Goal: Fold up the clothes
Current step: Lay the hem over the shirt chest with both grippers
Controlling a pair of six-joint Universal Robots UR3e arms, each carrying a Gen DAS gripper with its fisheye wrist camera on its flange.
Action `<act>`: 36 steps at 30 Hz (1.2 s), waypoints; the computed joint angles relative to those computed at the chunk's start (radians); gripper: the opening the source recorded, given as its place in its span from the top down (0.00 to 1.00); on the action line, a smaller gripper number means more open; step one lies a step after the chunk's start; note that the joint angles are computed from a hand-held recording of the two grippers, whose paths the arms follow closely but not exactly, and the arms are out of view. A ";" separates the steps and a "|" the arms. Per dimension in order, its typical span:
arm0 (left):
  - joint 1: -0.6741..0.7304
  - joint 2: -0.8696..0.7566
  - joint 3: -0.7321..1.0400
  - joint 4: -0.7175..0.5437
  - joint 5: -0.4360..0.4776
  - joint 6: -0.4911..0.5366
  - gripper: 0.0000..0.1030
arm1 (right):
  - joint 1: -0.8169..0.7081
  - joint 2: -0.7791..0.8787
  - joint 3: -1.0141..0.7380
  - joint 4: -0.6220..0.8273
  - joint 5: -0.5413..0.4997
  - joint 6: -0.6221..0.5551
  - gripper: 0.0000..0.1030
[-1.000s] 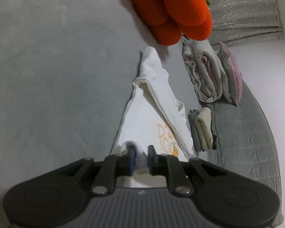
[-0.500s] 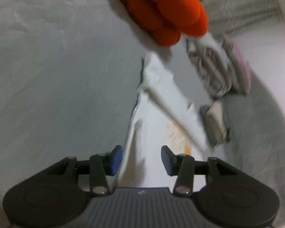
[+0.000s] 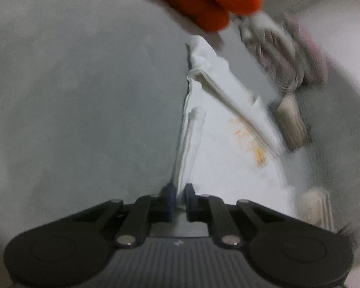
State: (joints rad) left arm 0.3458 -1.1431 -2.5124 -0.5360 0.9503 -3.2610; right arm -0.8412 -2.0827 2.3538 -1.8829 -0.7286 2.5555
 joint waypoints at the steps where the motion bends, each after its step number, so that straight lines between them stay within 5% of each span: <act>1: -0.060 -0.019 0.043 0.004 0.073 0.002 0.91 | 0.011 0.000 -0.003 -0.015 -0.011 0.000 0.58; 4: -0.132 -0.052 0.130 -0.022 0.166 0.002 0.82 | 0.026 -0.003 -0.019 -0.023 -0.037 -0.013 0.58; 6: -0.091 -0.045 0.129 -0.016 0.120 -0.006 0.63 | 0.037 0.004 -0.027 -0.050 -0.037 -0.001 0.57; 9: -0.066 -0.091 0.138 0.042 0.078 -0.047 0.60 | 0.069 0.046 -0.040 -0.130 -0.023 0.047 0.57; 15: -0.165 -0.288 0.242 0.172 0.166 -0.153 0.61 | 0.211 0.200 -0.059 -0.454 -0.082 0.215 0.57; 22: -0.252 -0.383 0.310 0.247 0.270 -0.172 0.67 | 0.300 0.330 -0.087 -0.653 -0.141 0.323 0.57; 30: -0.313 -0.440 0.338 0.303 0.359 -0.186 0.86 | 0.398 0.412 -0.078 -0.863 -0.262 0.382 0.79; 36: -0.322 -0.428 0.301 0.356 0.378 -0.189 0.89 | 0.419 0.421 -0.056 -0.931 -0.286 0.397 0.84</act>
